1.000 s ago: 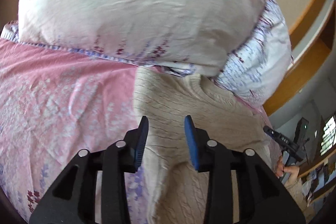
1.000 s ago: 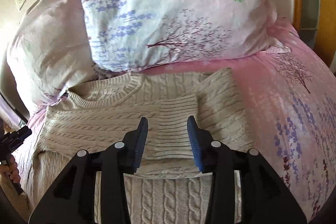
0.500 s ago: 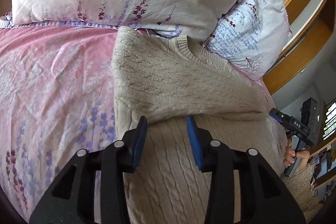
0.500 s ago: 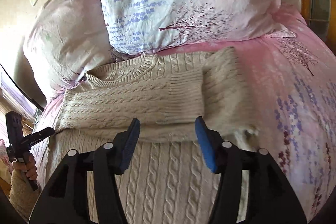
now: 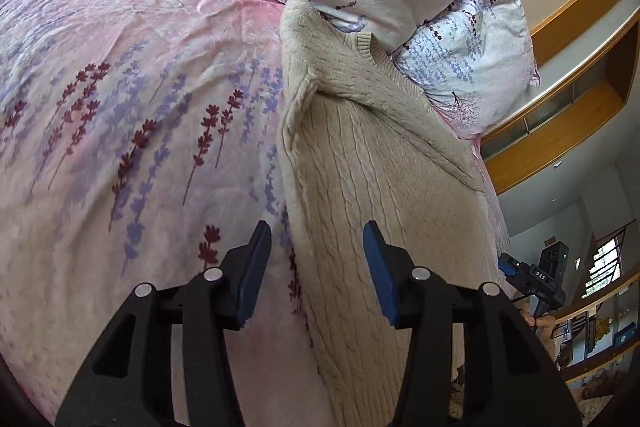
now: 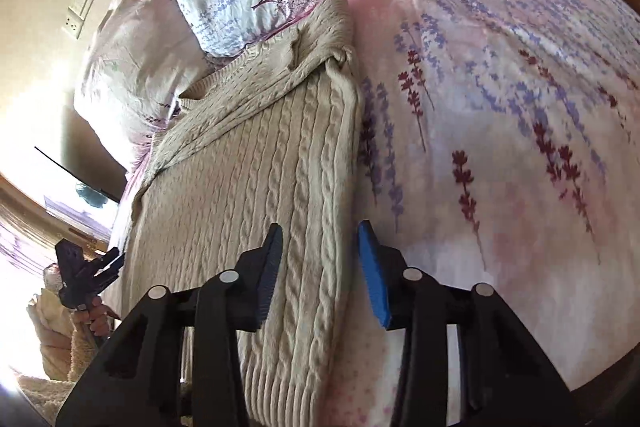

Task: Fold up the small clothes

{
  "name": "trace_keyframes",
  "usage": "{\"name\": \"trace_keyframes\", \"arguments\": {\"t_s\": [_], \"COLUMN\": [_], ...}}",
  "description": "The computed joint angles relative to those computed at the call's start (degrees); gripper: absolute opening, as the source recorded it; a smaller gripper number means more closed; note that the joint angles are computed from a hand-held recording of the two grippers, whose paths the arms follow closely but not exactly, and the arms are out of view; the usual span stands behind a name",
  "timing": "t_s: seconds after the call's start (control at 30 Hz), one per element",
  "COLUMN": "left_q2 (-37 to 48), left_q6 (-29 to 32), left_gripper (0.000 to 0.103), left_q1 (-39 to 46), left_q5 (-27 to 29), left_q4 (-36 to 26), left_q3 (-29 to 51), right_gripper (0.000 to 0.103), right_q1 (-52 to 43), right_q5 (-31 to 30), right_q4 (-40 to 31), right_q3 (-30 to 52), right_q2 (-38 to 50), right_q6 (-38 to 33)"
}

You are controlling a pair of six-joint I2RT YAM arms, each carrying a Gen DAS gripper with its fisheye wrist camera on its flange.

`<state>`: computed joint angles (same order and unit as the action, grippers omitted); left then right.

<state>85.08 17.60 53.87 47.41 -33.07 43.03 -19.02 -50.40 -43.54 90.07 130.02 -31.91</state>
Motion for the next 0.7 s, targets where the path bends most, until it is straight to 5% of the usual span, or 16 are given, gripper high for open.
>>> {"name": "trace_keyframes", "arguments": {"t_s": [0.23,0.37,0.7], "left_q2": [-1.60,-3.61,-7.70], "left_q6": [11.99,19.16,18.96], "left_gripper": [0.026,0.025,0.020], "left_q1": [5.56,7.98,5.81], "left_q5": [6.11,6.72,6.09], "left_q4": [-12.42,-19.80,-21.16], "left_q3": [-3.92,-5.61,-9.58], "right_gripper": [0.017,0.016,0.014], "right_q1": [-3.74,-4.06,-4.35], "right_q5": [-6.38,-6.82,-6.73], "right_q4": [-15.65,-19.26,-22.49], "right_q3": [-0.21,-1.73,-3.21], "right_q2": [3.79,3.42,3.98], "right_q6": [-14.46,-20.27,-26.47]}}
